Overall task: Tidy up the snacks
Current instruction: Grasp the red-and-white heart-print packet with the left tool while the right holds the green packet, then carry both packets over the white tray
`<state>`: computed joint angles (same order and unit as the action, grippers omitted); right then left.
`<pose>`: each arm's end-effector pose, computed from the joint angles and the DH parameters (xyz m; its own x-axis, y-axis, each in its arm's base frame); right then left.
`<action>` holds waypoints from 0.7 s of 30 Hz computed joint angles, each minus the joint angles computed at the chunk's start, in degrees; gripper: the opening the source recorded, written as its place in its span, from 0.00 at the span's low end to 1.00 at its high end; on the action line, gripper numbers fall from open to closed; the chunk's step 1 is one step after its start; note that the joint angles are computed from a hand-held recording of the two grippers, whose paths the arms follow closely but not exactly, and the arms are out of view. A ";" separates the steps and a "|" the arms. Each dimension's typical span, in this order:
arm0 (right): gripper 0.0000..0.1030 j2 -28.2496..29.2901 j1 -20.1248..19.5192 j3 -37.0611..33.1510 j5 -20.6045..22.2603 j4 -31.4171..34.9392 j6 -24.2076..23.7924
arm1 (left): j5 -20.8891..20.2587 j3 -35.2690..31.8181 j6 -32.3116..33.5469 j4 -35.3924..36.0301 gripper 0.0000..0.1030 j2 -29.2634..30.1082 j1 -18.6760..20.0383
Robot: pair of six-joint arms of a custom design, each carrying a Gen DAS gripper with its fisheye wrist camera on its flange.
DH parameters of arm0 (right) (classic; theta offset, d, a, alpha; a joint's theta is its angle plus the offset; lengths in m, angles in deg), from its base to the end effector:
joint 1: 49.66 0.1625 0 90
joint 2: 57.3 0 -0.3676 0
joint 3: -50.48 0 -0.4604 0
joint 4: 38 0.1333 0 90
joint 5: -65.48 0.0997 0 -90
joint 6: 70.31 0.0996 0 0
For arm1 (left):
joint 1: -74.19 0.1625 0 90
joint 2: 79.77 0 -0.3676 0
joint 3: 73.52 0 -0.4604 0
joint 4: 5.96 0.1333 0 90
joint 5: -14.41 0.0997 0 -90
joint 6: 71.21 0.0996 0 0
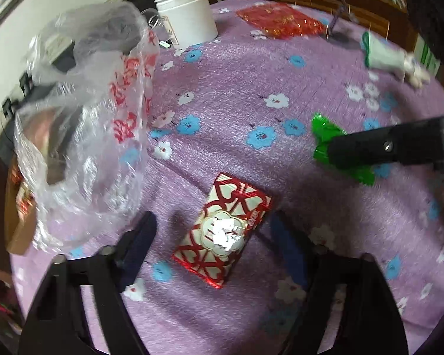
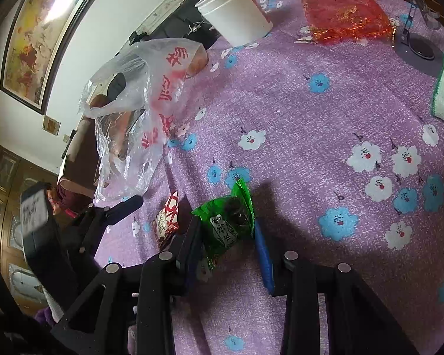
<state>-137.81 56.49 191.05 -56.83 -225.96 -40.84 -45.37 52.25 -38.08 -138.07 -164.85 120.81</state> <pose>0.1939 -0.3819 0.1209 -0.8943 0.4428 0.0650 0.2532 0.6204 -0.7423 -0.1980 -0.4766 0.1450 -0.1578 0.8865 -0.4349 0.9229 0.2891 0.2542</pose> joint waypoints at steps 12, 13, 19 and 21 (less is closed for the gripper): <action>0.34 1.41 0.81 -0.48 2.17 -2.18 -2.64 | -1.29 4.41 -12.90 2.78 0.14 -10.13 0.52; 0.34 1.73 0.89 -0.70 2.82 -2.19 -3.12 | -1.48 4.98 -14.03 2.42 0.14 -11.52 0.87; 0.34 4.13 -0.89 -1.94 16.85 -1.78 -7.50 | 0.64 11.00 -21.87 5.81 0.14 -26.74 -0.26; 0.34 4.98 -1.43 -2.41 20.87 -1.31 -8.70 | 4.30 13.81 -24.42 8.22 0.14 -32.85 -1.94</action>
